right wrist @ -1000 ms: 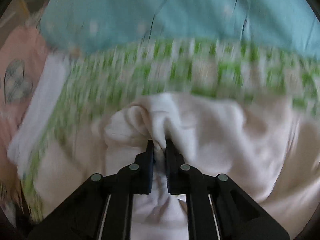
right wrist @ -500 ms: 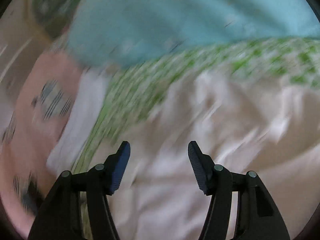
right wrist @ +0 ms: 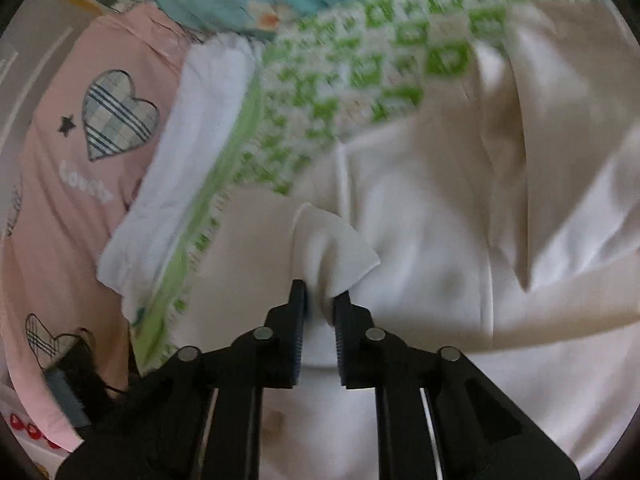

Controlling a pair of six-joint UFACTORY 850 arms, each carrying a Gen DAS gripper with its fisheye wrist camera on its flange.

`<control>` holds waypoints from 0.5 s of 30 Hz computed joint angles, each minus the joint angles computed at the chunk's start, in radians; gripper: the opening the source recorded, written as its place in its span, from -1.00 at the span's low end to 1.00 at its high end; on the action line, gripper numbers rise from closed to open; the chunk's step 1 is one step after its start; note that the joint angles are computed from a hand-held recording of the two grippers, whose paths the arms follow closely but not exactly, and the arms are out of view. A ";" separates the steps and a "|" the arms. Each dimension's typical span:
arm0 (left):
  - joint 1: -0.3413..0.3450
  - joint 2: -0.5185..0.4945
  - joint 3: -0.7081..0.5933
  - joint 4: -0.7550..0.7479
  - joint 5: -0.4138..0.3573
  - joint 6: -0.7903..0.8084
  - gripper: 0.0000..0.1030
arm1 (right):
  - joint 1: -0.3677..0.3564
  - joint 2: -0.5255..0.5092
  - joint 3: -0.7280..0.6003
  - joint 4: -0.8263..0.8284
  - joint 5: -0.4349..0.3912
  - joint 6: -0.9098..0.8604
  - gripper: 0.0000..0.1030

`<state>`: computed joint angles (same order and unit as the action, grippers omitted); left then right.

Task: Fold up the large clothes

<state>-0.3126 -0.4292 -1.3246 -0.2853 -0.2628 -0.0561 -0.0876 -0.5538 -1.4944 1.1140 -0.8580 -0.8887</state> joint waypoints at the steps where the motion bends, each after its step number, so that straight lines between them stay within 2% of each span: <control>1: -0.001 -0.002 -0.002 -0.030 0.001 0.025 0.10 | -0.001 0.013 0.004 0.027 -0.004 -0.019 -0.78; 6: -0.022 0.001 -0.012 -0.115 0.010 0.108 0.10 | -0.063 0.118 0.038 0.202 -0.089 -0.123 -0.79; 8: -0.035 -0.002 -0.028 -0.056 0.006 0.053 0.11 | -0.090 0.150 0.045 0.257 -0.122 -0.148 -0.79; 11: -0.067 -0.006 -0.043 0.128 -0.004 -0.098 0.11 | -0.136 0.213 0.072 0.328 -0.147 -0.197 -0.79; 15: -0.097 -0.020 -0.060 0.226 -0.006 -0.149 0.11 | -0.225 0.302 0.156 0.332 -0.088 -0.244 -0.79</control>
